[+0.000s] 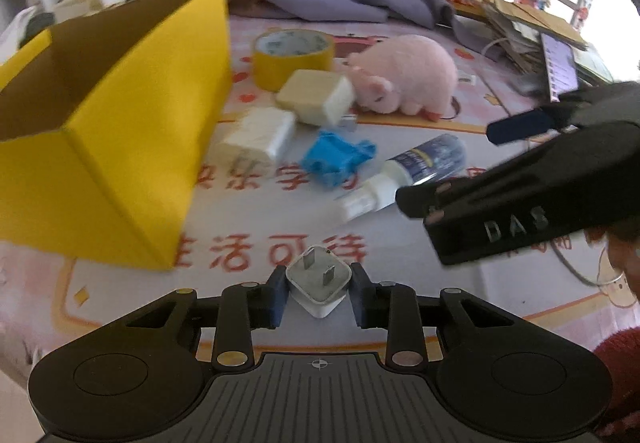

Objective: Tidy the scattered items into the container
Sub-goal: 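Grasp the white plug charger with the left tool while the right tool grasps the spray bottle, then carry the white charger and spray bottle over the yellow box with both tools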

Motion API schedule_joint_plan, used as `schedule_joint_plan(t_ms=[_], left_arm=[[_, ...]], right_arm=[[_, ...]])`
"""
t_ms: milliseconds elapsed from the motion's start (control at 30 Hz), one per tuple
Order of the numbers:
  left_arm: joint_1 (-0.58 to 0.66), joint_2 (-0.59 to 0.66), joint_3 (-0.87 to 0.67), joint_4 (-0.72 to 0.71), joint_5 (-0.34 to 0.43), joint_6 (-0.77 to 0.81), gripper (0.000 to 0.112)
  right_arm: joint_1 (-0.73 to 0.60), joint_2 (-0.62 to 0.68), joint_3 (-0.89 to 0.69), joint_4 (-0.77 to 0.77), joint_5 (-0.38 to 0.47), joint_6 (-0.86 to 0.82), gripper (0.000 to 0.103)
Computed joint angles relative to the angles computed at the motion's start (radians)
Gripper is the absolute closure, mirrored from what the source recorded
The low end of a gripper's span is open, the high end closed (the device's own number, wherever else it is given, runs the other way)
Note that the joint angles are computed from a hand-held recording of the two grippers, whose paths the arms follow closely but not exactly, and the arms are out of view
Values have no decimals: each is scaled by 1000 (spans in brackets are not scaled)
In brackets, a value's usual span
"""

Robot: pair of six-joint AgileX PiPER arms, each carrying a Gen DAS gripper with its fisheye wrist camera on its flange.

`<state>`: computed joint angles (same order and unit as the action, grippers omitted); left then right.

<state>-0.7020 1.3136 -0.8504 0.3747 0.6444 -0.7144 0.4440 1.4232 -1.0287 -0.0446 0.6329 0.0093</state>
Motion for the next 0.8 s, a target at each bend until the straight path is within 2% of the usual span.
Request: schedule_joint_plan(t_ms=[167,300,333,400,467,567,667,800], left_arm=[[-15,-48,25,41,51,-67,82],[-22,-75,38,70,73,-119,82],[-26,-81,41,80,76,-131,82],[-43,-95,46,118,82,-175,82],[-59,-110,48,152,84,-210,82],[-65,-121,49,166,80,-223,82],[-71,-117,44,169,80,-218,82],[-89,-121,38,203,97,-240,82]], right_arm=[[-8,79,-53,26,0,-260,4],[-13,106,-64,118,-9,-609,7],[-18,111,-69,147,-6,-690,9],[-23,139,-103,158,34,-772,29],[-43,171,-161,184,109,-767,46],[-53,174,-184,175,162,-718,56],[-61,174,-201,170,215,-612,59],[-129,214,-274,274,362,-465,59]])
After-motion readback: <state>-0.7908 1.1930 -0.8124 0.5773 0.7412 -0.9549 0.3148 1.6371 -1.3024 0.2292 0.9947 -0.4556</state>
